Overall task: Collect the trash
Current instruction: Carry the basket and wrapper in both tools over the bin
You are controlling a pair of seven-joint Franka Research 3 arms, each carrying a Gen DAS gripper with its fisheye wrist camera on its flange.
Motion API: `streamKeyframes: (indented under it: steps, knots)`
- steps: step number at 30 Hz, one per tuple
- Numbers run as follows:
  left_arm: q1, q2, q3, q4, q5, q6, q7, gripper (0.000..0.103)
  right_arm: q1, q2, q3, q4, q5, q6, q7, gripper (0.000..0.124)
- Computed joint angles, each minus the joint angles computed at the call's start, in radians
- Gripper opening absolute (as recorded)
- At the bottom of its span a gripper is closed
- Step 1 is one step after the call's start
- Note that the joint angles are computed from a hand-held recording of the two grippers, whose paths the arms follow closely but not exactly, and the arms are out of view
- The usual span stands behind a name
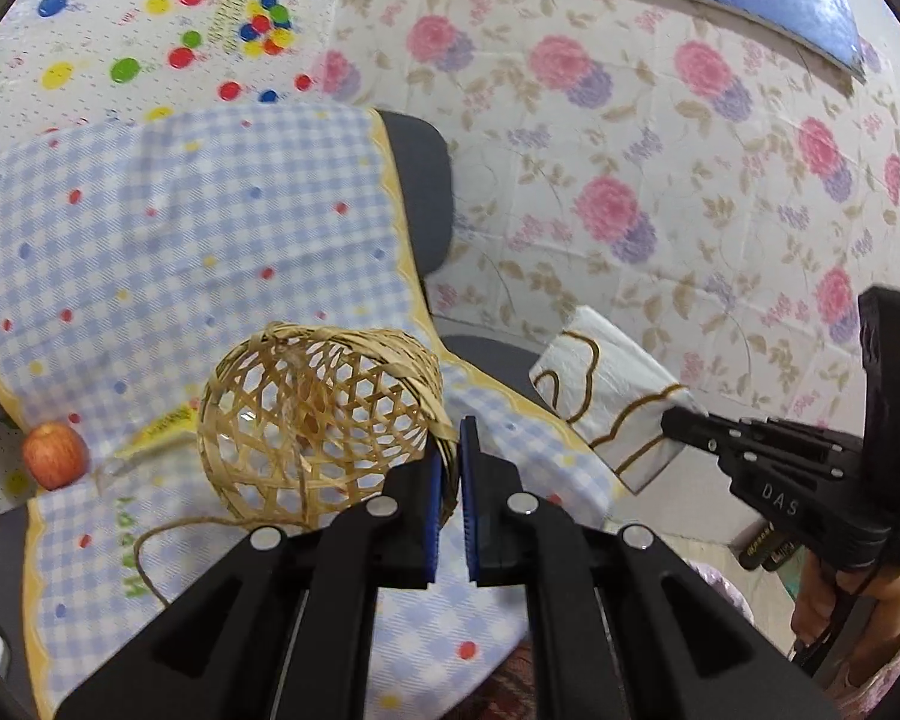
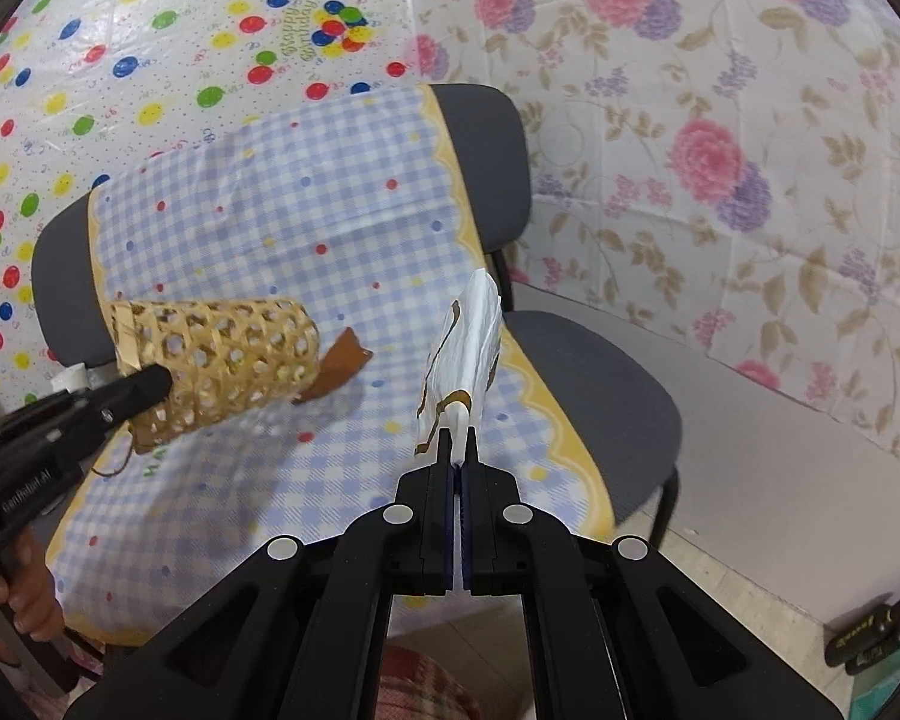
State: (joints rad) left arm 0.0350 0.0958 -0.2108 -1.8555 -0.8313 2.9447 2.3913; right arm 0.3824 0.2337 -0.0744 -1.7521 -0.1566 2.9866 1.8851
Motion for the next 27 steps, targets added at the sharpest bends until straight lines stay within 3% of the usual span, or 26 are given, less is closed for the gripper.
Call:
streamKeyframes:
  steps: [4, 10, 17, 27]
  knots:
    - [-0.017, -0.004, -0.024, -0.036, -0.056, -0.032, 0.071, 0.004, 0.029, -0.071, -0.062, -0.108, -0.111, 0.005, 0.116, 0.002]
    - [-0.073, -0.019, -0.040, -0.075, -0.140, -0.065, 0.220, 0.004, 0.000, -0.203, -0.087, -0.271, -0.385, -0.029, 0.381, 0.002]
    - [-0.130, -0.025, -0.043, -0.103, -0.215, -0.135, 0.337, 0.004, -0.113, -0.349, -0.014, -0.426, -0.568, -0.111, 0.576, 0.002]
    - [-0.200, -0.025, -0.044, -0.126, -0.215, -0.195, 0.383, 0.004, -0.279, -0.487, 0.110, -0.574, -0.610, -0.174, 0.663, 0.002]
